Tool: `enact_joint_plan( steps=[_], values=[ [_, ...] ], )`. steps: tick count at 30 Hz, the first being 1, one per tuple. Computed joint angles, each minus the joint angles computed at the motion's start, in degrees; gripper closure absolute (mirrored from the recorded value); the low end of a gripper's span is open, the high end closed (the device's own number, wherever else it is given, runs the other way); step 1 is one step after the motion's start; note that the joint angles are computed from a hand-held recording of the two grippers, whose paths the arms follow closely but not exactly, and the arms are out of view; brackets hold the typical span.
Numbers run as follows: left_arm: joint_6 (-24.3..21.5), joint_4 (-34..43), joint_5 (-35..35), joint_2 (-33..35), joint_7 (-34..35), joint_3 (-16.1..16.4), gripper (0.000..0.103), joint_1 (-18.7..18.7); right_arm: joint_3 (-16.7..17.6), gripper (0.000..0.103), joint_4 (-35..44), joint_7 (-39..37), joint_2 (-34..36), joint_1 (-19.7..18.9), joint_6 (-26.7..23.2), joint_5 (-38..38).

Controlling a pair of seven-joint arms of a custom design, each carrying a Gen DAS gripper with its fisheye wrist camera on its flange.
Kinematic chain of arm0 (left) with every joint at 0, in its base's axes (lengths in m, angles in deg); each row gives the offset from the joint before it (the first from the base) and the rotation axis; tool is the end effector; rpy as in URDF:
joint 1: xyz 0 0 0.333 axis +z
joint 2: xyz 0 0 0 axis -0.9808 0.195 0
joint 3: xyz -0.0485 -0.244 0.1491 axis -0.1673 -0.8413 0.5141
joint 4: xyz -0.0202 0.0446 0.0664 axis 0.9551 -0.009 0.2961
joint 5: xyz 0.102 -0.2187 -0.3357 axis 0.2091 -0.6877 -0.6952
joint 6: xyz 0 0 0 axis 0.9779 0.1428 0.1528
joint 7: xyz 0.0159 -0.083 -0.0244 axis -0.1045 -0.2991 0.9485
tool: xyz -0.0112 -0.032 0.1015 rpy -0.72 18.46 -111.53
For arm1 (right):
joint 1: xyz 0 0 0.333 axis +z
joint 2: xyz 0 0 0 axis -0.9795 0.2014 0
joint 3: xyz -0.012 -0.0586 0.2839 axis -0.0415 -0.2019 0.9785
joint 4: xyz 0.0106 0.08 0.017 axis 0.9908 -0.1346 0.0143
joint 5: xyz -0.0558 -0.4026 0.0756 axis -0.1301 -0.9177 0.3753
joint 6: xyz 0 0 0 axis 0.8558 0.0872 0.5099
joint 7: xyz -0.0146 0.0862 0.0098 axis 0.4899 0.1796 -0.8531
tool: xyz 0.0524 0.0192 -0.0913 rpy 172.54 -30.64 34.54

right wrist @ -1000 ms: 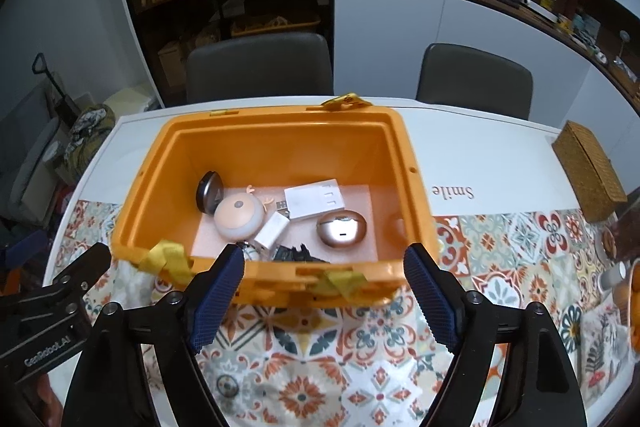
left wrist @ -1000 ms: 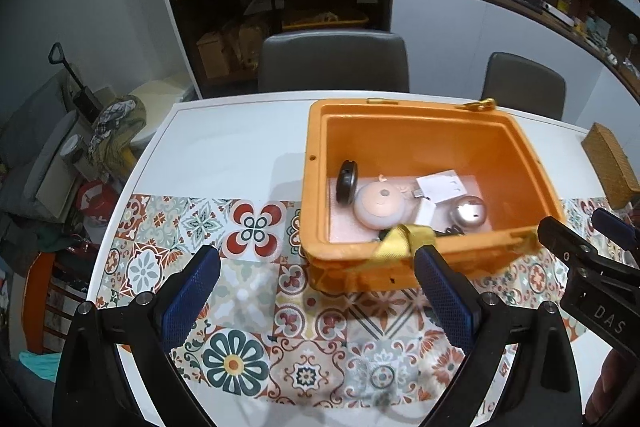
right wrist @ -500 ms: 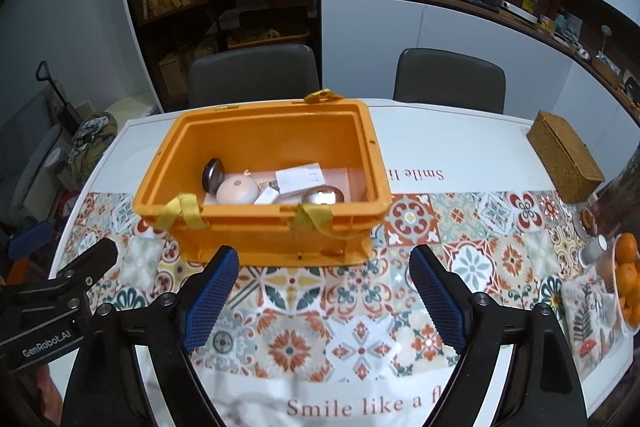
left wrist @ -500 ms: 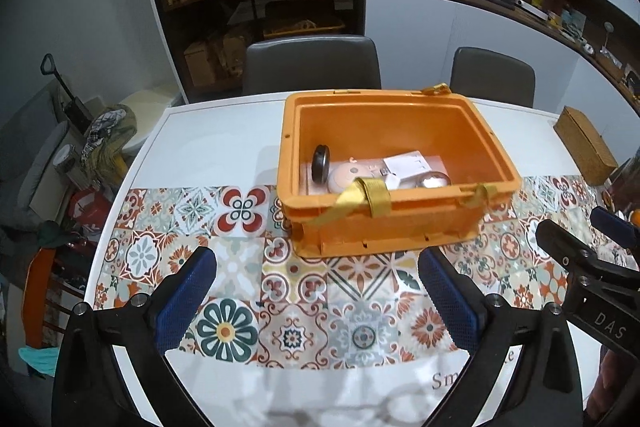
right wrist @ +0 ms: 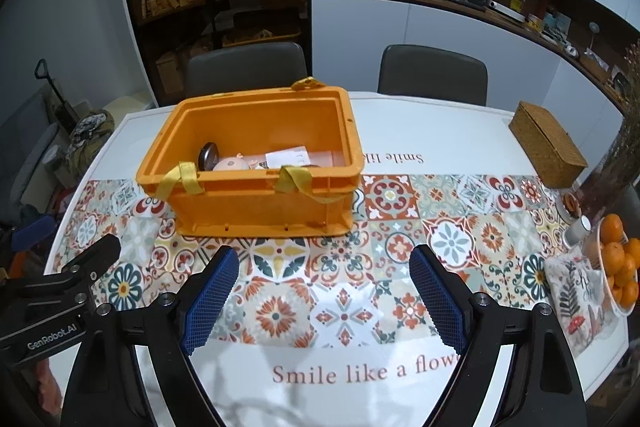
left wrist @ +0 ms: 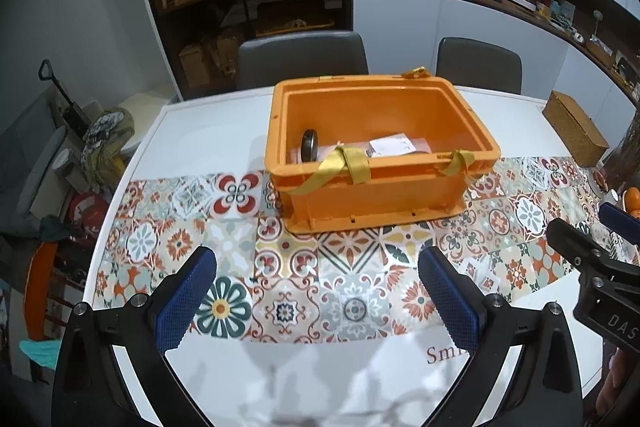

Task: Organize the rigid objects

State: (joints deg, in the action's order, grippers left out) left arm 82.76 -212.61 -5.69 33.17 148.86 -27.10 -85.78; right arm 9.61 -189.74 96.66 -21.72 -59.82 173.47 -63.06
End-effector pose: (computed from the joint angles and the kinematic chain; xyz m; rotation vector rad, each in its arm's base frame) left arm 0.4788 -0.1216 0.5525 -1.3066 2.3145 -0.7631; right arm 0.3815 0.2205 0.5575 -1.3309 2.3382 -0.8463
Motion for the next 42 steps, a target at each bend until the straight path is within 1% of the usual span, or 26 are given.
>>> enact_joint_plan(
  steps=[5, 9, 15, 22, 42],
  values=[
    [-1.7, -1.2, -0.1, -1.2, 0.1, 0.3, 0.000, 0.1, 0.6, 0.016, -0.9, 0.9, -1.4, 0.5, -1.4, 0.6],
    [-2.5, -2.2, -0.1, -2.3, 0.6, 0.5, 0.000, 0.1, 0.2, 0.016, -2.1, 0.9, -2.3, 1.2, -1.1, 1.8],
    [-2.4, -3.1, 0.7, -3.4, 0.4, 0.1, 0.000, 0.5, -0.1, 0.016, -3.2, 0.8, -3.0, 1.6, -0.7, 3.1],
    [-2.9, -3.0, 0.6, -3.7, 0.2, 0.4, 0.000, 0.5, 0.0, 0.016, -3.7, 1.0, -3.6, 1.7, -0.4, 3.9],
    [-3.5, -3.1, -0.6, -4.4, 1.6, 0.8, 0.000, 0.2, 0.3, 0.016, -3.4, 0.8, -3.5, 1.6, -0.5, 3.3]
  ],
)
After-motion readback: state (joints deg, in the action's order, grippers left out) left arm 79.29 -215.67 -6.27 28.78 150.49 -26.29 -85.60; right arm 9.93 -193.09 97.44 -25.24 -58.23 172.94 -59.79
